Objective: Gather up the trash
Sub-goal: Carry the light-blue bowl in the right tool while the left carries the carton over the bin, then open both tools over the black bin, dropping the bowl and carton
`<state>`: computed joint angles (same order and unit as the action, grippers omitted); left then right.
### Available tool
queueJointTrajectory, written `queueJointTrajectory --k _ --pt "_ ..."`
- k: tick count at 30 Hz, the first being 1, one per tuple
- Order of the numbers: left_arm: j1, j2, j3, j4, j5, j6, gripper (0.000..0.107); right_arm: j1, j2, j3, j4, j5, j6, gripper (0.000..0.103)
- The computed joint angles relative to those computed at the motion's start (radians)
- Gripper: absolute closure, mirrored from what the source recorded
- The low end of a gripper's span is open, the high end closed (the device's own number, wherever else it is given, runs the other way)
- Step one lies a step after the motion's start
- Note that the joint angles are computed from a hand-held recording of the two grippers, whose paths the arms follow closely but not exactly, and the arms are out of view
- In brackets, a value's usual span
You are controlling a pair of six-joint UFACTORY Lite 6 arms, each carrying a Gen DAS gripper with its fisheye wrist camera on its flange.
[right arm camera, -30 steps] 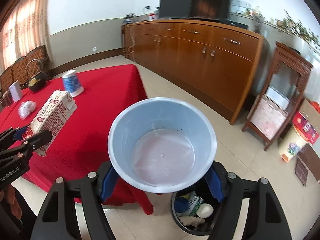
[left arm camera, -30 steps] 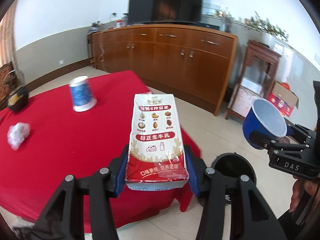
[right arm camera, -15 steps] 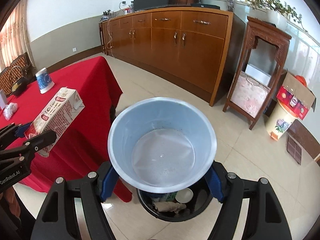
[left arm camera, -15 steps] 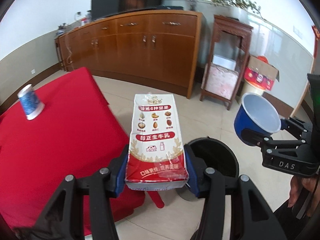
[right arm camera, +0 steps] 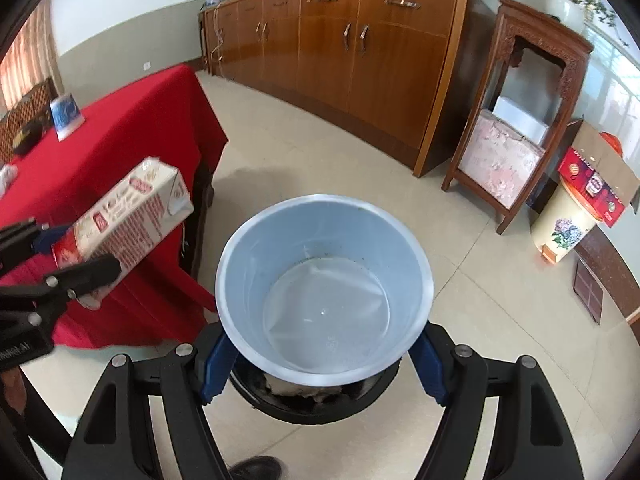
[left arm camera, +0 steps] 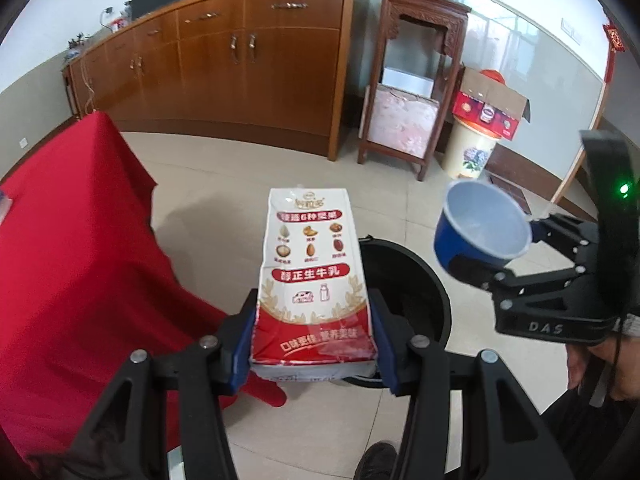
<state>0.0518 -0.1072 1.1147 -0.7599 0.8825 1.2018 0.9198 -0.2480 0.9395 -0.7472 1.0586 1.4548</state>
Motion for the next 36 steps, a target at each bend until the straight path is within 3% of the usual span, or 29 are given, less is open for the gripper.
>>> queueJointTrajectory --k 11,19,20,22,28,36 --pt "-0.174 0.104 -0.084 0.056 -0.132 -0.057 0.055 -0.195 -0.033 -0.292 0.057 -0.314 -0.148 0.026" --pt "-0.253 0.245 -0.066 0.063 -0.188 -0.092 0.051 -0.378 0.119 -0.33 0.112 -0.613 -0.47 0.025" --pt "-0.256 0.255 -0.065 0.074 -0.201 -0.095 0.046 -0.387 0.177 -0.318 0.095 -0.622 -0.488 0.023" --pt "-0.261 0.257 -0.08 0.1 -0.26 -0.12 0.027 -0.374 0.272 -0.29 0.003 -0.572 -0.428 0.002" --pt "-0.244 0.187 -0.144 0.15 -0.362 -0.166 0.009 -0.448 0.209 -0.338 -0.036 -0.631 -0.388 0.0" --pt "-0.213 0.137 -0.174 0.166 -0.375 -0.193 0.008 -0.397 0.101 -0.372 -0.023 -0.541 -0.31 0.0"
